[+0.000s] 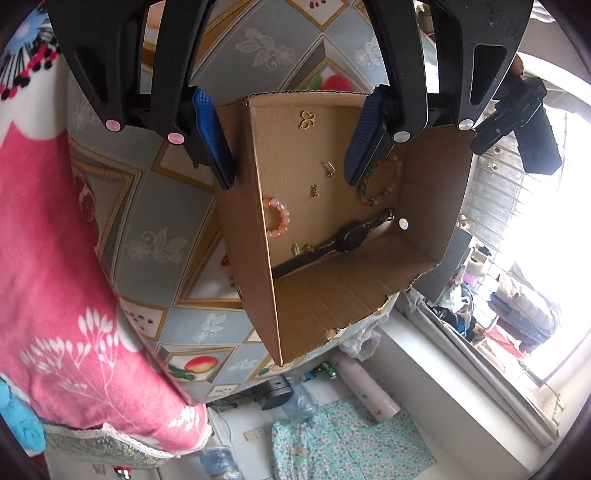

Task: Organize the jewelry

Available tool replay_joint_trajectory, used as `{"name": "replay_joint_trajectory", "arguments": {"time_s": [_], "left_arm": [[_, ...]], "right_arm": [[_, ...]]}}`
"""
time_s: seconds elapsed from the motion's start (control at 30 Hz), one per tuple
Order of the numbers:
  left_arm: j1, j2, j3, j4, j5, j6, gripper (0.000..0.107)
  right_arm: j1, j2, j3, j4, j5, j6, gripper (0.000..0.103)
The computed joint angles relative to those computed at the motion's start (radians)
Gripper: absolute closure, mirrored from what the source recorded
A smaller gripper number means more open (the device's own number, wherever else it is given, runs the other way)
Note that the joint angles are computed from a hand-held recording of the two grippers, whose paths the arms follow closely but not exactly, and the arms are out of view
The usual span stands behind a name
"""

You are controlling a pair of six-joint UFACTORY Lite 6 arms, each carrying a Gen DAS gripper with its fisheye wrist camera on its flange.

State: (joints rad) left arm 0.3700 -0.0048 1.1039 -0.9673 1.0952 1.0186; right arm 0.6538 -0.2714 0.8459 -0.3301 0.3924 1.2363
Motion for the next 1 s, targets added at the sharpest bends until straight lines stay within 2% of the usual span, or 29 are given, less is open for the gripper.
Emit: {"name": "replay_joint_trajectory", "arguments": {"time_s": [0.27,0.53,0.6,0.67,0.73,0.83,0.87,0.93,1.0], "left_arm": [[0.097,-0.160,-0.139,0.040,0.081,0.022,0.023],[0.190,-0.346,-0.287,0.052,0.104,0.107,0.022],[0.229,-0.472,-0.347,0.051,0.042,0.123,0.021],[0.286,-0.568,-0.382,0.047,0.050,0.154,0.019],[0.347,-0.659,-0.404,0.046,0.081,0.176,0.009],[0.478,-0.774,-0.424,0.026,0.215,0.245,0.009],[0.510,-0.809,-0.429,0.024,0.256,0.258,0.009],[0.532,-0.894,-0.451,0.038,0.291,0.246,0.009],[0.483,-0.973,-0.475,0.060,0.251,0.191,0.009]], "right_arm": [[0.222,-0.133,-0.105,-0.317,0.120,0.455,0.044],[0.355,-0.205,-0.183,-0.519,0.201,0.745,0.043],[0.444,-0.213,-0.185,-0.583,0.314,0.860,0.040],[0.592,-0.208,-0.177,-0.634,0.491,0.978,0.037],[0.727,-0.183,-0.155,-0.635,0.642,1.043,0.032],[0.902,-0.085,-0.076,-0.603,0.840,1.090,0.024],[0.950,-0.037,-0.041,-0.586,0.890,1.094,0.022],[1.002,0.032,0.001,-0.563,0.927,1.103,0.017],[1.031,0.094,0.035,-0.542,0.935,1.115,0.015]]}}
